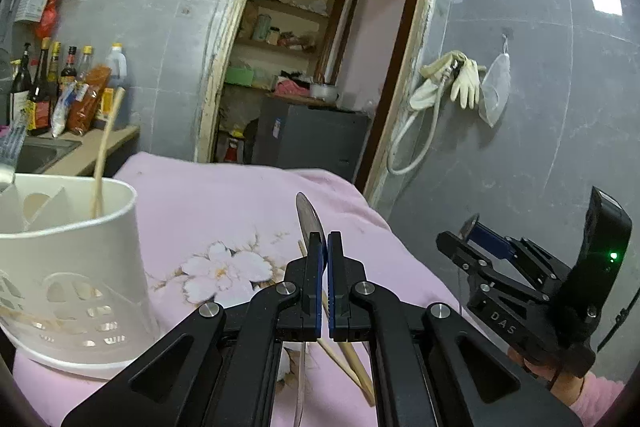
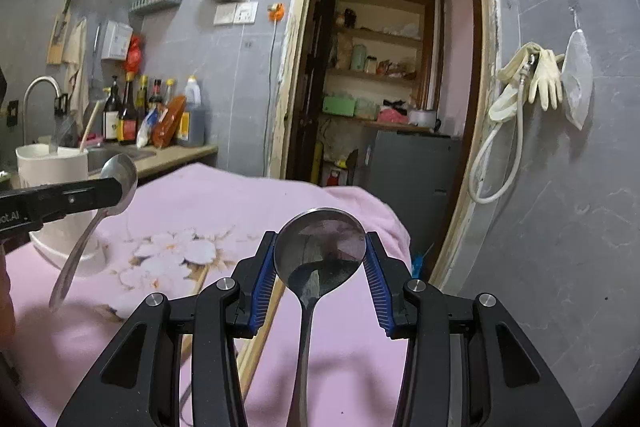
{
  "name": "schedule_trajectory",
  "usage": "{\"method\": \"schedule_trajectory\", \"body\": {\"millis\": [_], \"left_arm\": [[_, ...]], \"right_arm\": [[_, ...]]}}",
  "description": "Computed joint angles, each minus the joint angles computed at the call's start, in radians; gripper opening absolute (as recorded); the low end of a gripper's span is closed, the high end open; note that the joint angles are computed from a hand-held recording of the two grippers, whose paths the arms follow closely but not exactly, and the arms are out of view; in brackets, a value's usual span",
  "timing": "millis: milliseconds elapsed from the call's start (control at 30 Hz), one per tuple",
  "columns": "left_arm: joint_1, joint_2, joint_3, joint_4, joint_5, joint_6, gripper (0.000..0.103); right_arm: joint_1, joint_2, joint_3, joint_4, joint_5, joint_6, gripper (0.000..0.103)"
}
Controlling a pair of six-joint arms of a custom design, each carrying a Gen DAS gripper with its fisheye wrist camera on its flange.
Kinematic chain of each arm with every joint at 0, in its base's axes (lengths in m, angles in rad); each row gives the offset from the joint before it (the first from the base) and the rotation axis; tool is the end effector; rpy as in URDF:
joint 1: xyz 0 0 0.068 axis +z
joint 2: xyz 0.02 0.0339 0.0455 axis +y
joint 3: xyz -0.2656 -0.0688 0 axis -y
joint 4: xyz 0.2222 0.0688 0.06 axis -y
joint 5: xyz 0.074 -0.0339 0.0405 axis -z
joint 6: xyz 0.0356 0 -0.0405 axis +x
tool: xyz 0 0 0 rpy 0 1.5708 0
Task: Organize utensils
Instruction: 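Lift both spoons and carry them toward the white basket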
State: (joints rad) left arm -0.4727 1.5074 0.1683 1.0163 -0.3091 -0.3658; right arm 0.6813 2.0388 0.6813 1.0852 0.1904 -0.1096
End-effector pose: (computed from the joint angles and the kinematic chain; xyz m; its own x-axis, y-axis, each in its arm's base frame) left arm 0.1963 -0.0882 0.1418 -0.3270 -0.2155 -0.9201 0.0641 0.9664 -0.2491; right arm 0.2764 0.2155 0.1168 -0.1555 -0.2644 -0.9518 -0.4968 0.8537 -0.1559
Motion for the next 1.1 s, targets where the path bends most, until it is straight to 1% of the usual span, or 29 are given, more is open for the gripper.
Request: {"method": "schedule_trajectory", "body": {"millis": [167,300,333,400,467,500,567,667,733,833,933,1000,1033,1067,1100], "left_arm": [[-0.034,0.002,-0.042,0.105,-0.08,0.023,0.0],[-0.06,-0.001,-0.065,0.16,-0.139,0.046,0.0],[-0.061,-0.031,-0.063,0.121,-0.15,0.056,0.0],[-0.063,-0.041,-0.077,0.148,-0.171,0.068,0.0],[-0.065,-0.071,-0.088,0.153,-0.195,0.081,0.0],[-0.064,-0.073,-0.097,0.182,-0.203,0.087,0.0],[-0.058,-0.115,-0.11,0.184,-0.222,0.105,0.0],[-0.035,-0.197,-0.125,0.15,-0.238,0.131,0.0],[-0.005,-0.265,-0.129,0.103,-0.235,0.15,0.0],[0.046,-0.411,-0.134,-0.016,-0.224,0.169,0.0],[0.118,-0.607,-0.134,-0.182,-0.189,0.196,0.0],[0.21,-0.78,-0.117,-0.344,-0.107,0.204,0.0],[0.28,-0.874,-0.095,-0.445,-0.043,0.197,0.0],[0.355,-0.936,-0.077,-0.514,0.025,0.188,0.0],[0.414,-0.972,-0.065,-0.552,0.076,0.181,0.0]], "right_arm": [[0.024,-0.014,-0.029,0.073,0.025,0.0,0.04],[0.047,-0.034,-0.03,0.093,0.038,-0.007,0.04],[0.051,-0.04,-0.032,0.096,0.04,-0.007,0.04],[0.064,-0.051,-0.033,0.106,0.05,-0.007,0.04],[0.076,-0.064,-0.033,0.115,0.055,-0.003,0.04],[0.085,-0.074,-0.03,0.112,0.058,0.0,0.04],[0.098,-0.085,-0.025,0.109,0.063,0.0,0.04],[0.125,-0.111,-0.011,0.095,0.071,-0.004,0.04],[0.15,-0.126,0.003,0.09,0.081,-0.016,0.04],[0.183,-0.138,0.033,0.08,0.083,-0.03,0.04],[0.214,-0.141,0.075,0.06,0.073,-0.036,0.04],[0.229,-0.138,0.113,0.039,0.052,-0.03,0.04],[0.239,-0.135,0.137,0.027,0.04,-0.023,0.04],[0.245,-0.131,0.157,0.016,0.029,-0.016,0.04],[0.254,-0.126,0.18,0.006,0.019,-0.01,0.04]]}}
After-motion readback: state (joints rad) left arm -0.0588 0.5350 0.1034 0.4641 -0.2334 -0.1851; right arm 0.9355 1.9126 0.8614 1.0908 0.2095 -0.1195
